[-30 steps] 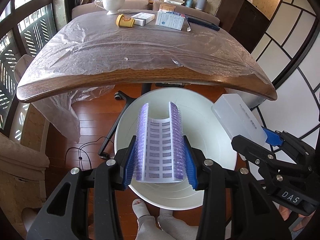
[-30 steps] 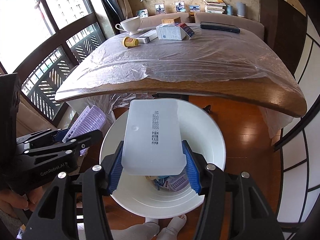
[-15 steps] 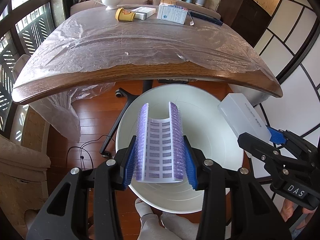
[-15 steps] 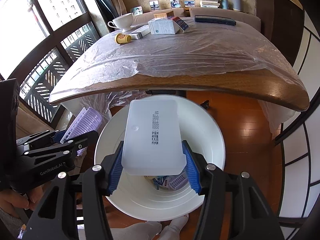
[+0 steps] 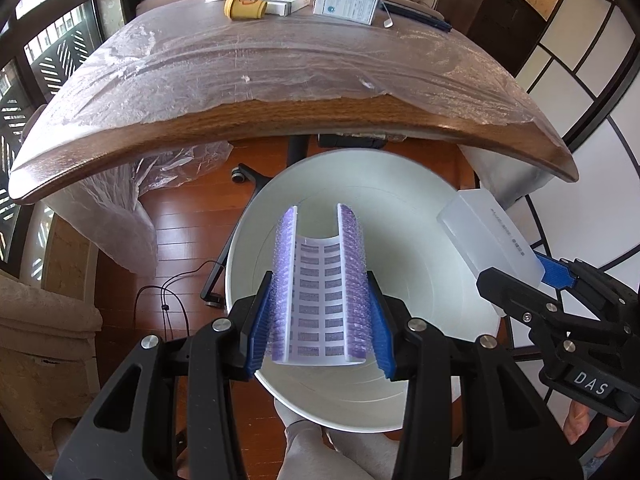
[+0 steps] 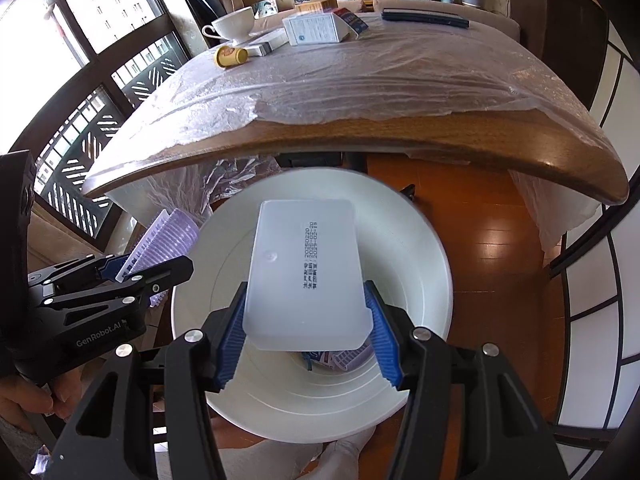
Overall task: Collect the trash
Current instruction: 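Carry the purple roller and white case over the white bin with both tools, then open the left tool over the bin while the right tool releases the white case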
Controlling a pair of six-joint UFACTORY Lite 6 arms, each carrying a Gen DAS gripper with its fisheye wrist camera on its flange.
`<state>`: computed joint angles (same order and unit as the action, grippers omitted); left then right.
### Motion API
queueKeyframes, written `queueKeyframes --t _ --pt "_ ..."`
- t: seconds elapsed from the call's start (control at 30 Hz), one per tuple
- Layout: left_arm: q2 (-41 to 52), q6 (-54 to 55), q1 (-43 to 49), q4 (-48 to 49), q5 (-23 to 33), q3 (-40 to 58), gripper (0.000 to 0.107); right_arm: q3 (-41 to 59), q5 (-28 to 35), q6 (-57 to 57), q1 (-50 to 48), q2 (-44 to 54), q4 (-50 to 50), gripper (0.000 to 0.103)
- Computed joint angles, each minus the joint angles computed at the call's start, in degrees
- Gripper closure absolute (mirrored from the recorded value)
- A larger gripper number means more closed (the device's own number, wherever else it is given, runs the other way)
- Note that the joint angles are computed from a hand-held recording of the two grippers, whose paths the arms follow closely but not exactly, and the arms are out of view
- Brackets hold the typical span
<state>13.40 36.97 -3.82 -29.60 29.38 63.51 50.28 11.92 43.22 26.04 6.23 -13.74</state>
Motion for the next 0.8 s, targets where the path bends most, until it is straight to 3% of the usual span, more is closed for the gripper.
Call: queueKeyframes --t 0.47,0.5,0.53,0.6,0.67,0.8 --pt "5.82 -2.96 -1.48 4.79 -1.28 1.02 0.063 0.99 -0.92 -13.24 -1.97 4.88 12.54 0.049" --pt "5.95 -2.19 -1.5 4.27 -1.05 1.12 0.061 1.14 -0.82 -12.81 -1.96 5.02 12.21 0.049" --pt "6.07 -2.05 -1.6 4.21 -0.93 1.23 0.048 1.18 -0.68 -9.99 -1.91 4.88 9.65 0.041" --pt "5.66 -3.52 -1.7 5.0 -1.93 1.23 0.033 0.51 -1.17 -6.83 -2.34 3.81 7.41 0.024" --pt "5.06 -2.01 -1.42 3.19 -1.77 1.02 0.033 -0.09 -1.75 -9.38 -3.21 2.7 10.53 0.024" --pt "4.54 -3.3 -1.32 4.5 -2.23 1.15 0.033 -0.99 -0.94 -1.42 -3.52 0.25 2.2 0.023"
